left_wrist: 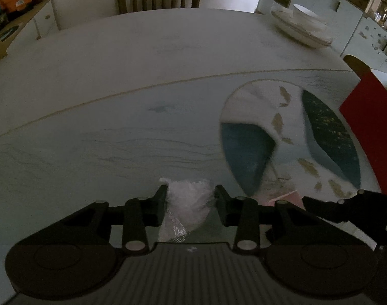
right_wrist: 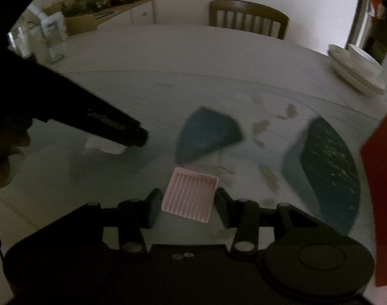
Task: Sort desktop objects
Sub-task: 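Grasp clear plastic bag with left tool while right tool grasps pink tray, then carry the plastic bag and pink tray over the red shoebox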
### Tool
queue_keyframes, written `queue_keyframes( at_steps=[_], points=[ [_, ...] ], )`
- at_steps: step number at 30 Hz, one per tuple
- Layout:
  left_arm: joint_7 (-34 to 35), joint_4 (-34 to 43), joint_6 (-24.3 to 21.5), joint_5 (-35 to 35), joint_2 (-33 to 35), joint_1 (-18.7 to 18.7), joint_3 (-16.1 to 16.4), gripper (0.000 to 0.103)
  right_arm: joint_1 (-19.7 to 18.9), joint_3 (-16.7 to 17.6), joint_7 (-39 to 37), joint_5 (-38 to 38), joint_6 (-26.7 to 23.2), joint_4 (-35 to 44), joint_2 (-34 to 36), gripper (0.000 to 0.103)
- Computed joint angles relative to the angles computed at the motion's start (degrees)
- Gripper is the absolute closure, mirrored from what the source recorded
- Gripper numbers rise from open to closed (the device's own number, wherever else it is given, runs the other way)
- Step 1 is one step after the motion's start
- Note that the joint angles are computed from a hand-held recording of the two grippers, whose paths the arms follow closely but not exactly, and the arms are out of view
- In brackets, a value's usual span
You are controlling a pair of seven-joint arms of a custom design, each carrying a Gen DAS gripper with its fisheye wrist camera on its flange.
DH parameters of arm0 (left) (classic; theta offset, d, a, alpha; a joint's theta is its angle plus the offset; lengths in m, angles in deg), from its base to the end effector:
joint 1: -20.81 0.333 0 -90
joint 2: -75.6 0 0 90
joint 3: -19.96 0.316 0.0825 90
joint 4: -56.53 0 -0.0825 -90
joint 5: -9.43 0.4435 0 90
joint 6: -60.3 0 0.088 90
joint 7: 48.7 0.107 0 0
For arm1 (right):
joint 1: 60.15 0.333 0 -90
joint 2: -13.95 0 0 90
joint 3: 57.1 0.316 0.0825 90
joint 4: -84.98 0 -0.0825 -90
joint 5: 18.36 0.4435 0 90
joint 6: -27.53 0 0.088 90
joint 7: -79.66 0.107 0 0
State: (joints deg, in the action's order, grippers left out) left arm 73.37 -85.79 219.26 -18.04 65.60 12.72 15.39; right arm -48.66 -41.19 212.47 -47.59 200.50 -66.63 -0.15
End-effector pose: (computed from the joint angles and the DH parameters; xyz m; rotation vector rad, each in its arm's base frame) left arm 0.5247 -0.0969 0.3611 -1.5992 2.3457 -0.6873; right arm 0.4204 0.2549 0.3389 -2.0231 1.6003 -0.4971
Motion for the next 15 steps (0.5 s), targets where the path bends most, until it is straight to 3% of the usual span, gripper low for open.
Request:
queue_keyframes(
  at_steps=[15],
  points=[
    [-1.28,-2.91,-1.40,-2.38,-5.27,-5.63,-1.18,0.065,2.42,-7.12,-12.86,13.30,-1.82,-9.72,-13.27,0.058]
  ],
)
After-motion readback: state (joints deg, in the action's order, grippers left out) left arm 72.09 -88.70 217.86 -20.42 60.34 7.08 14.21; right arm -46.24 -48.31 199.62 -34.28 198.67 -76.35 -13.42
